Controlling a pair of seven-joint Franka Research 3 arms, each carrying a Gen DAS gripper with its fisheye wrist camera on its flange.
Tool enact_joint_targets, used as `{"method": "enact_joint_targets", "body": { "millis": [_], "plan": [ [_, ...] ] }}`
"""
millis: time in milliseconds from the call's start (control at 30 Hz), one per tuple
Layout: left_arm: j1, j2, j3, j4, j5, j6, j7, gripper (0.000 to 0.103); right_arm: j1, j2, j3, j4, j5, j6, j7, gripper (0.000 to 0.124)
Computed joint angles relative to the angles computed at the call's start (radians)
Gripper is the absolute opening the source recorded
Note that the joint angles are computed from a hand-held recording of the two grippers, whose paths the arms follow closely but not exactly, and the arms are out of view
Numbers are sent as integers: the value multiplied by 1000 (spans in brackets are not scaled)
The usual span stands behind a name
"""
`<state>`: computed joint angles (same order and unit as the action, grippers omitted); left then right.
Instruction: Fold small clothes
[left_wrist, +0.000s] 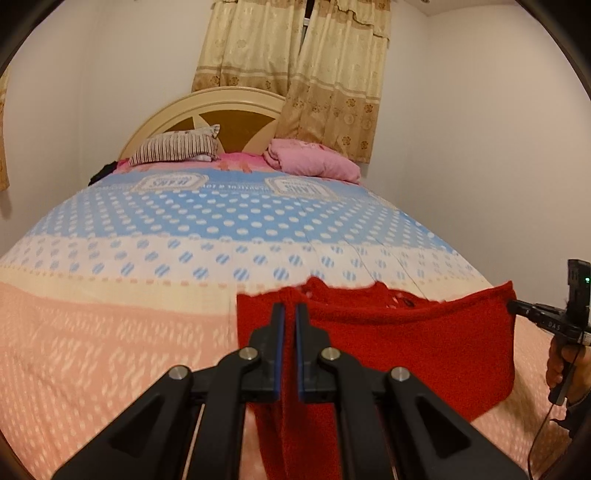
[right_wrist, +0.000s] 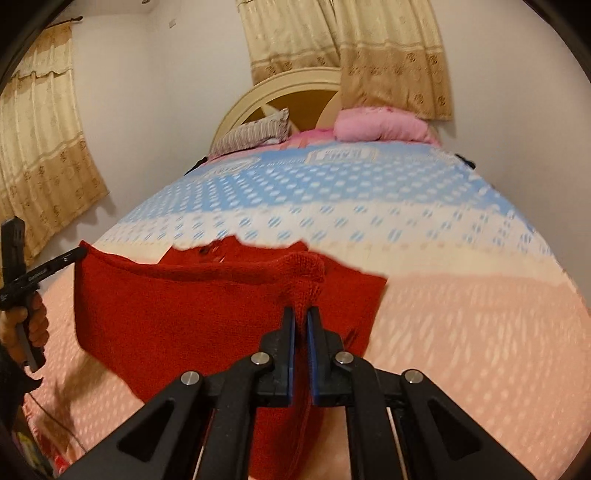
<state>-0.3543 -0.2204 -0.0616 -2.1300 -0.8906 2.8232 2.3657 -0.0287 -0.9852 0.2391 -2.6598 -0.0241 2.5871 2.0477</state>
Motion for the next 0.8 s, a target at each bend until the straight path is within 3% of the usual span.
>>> {"method": "enact_joint_targets", "body": {
  "millis": [233, 567, 800],
  "plan": [
    [55, 156, -76, 159, 194, 21, -154, 5, -116, 137, 35, 93, -87, 52, 32, 5],
    [143, 329, -170, 240, 522, 36, -452, 5, -165, 296, 31, 126, -160, 89, 117, 5],
    [123, 397, -138, 256, 868, 51, -768, 11, -170, 416, 18, 145, -222, 94, 169, 6]
  ]
}}
